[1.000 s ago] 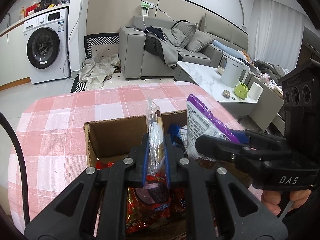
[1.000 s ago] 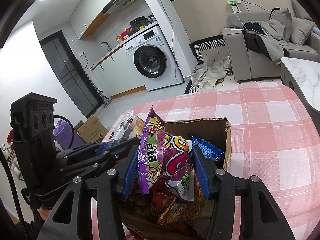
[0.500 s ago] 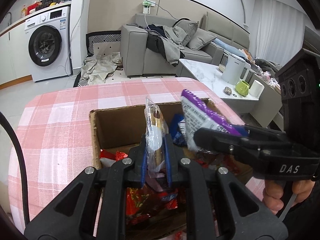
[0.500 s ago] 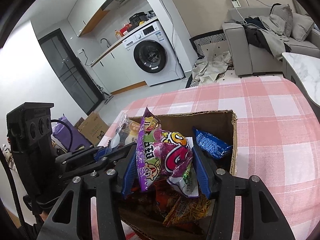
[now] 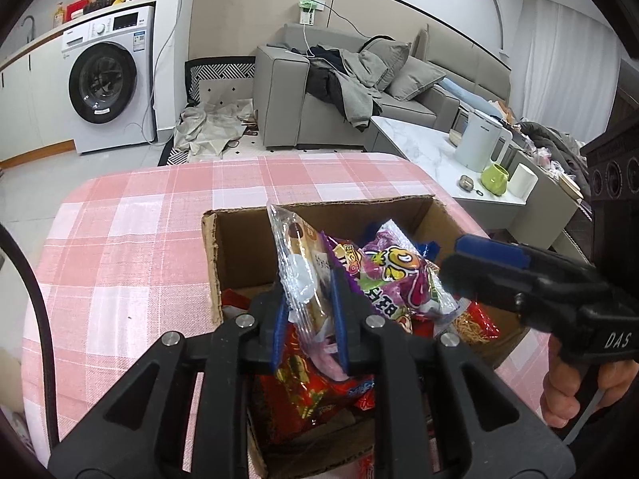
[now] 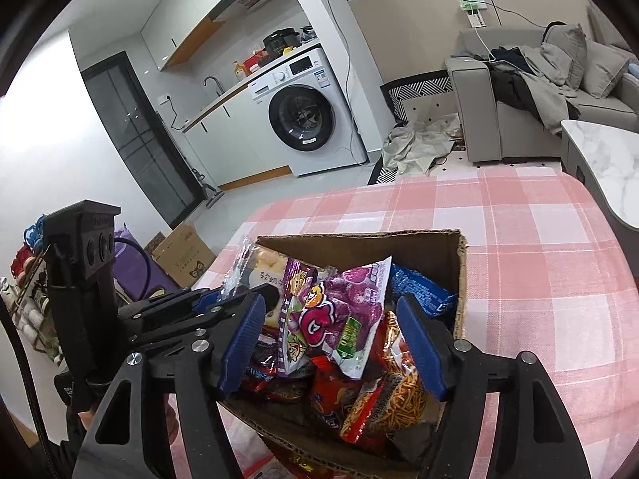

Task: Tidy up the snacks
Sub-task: 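Lower the clear bread bag and purple candy bag into the box, opening both tools, then move both open tools back toward the snacks beside the box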

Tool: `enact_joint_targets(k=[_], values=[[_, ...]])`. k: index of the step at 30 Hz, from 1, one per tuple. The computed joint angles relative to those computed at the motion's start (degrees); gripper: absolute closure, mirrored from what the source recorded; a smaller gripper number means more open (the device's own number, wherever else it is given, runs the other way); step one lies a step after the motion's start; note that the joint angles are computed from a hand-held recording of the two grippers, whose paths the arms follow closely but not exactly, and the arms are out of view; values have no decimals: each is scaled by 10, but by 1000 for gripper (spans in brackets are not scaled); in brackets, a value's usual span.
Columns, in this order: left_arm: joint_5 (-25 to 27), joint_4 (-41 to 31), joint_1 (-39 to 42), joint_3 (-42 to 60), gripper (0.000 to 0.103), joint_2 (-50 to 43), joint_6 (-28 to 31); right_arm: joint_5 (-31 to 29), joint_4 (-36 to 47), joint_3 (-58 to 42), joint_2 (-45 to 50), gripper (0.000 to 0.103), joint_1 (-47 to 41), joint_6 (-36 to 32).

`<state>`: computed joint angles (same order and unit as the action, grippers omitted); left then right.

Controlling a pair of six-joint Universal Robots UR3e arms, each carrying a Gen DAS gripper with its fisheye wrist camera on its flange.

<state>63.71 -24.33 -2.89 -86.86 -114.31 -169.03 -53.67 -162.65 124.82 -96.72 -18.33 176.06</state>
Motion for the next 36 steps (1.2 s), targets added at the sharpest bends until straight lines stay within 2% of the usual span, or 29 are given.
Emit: enact_joint_targets(k=[2, 4, 6, 8, 10, 11, 12, 14, 16, 17, 18, 26, 30, 34, 36], values=[[5, -1, 0, -9, 85, 11, 3, -4, -4, 11, -14, 23, -6, -1], [12, 0, 1, -20, 79, 22, 6, -2, 0, 21, -28, 16, -13, -5], [17, 0, 2, -34, 62, 37, 8, 3, 10, 27, -40, 9, -21, -11], [10, 5, 8, -56, 52, 58, 10, 6, 18, 36, -56, 3, -26, -19], [11, 9, 12, -80, 36, 83, 13, -3, 16, 51, -76, 1, -26, -26], [15, 11, 12, -90, 24, 94, 14, -8, 18, 55, -84, 1, -26, -29], [17, 16, 16, -106, 19, 109, 16, -16, 20, 63, -98, 1, -25, -30], [22, 32, 19, -140, 19, 138, 20, -23, 25, 77, -120, 1, -27, -32], [30, 35, 23, -169, 13, 167, 22, -22, 37, 98, -156, 0, -37, -39], [31, 35, 25, -182, 4, 180, 23, -18, 45, 108, -173, 0, -44, -44], [30, 44, 29, -202, 1, 196, 22, -13, 55, 119, -194, 0, -51, -50], [-10, 39, 83, -314, 1, 310, 41, 22, 184, 181, -368, 0, -119, -99], [-2, 48, 96, -367, 1, 361, 52, 41, 299, 197, -477, 0, -160, -143], [-1, 47, 108, -414, 1, 404, 66, 21, 350, 207, -538, 0, -164, -152], [0, 51, 109, -433, 1, 418, 67, 28, 404, 206, -577, 0, -179, -170]])
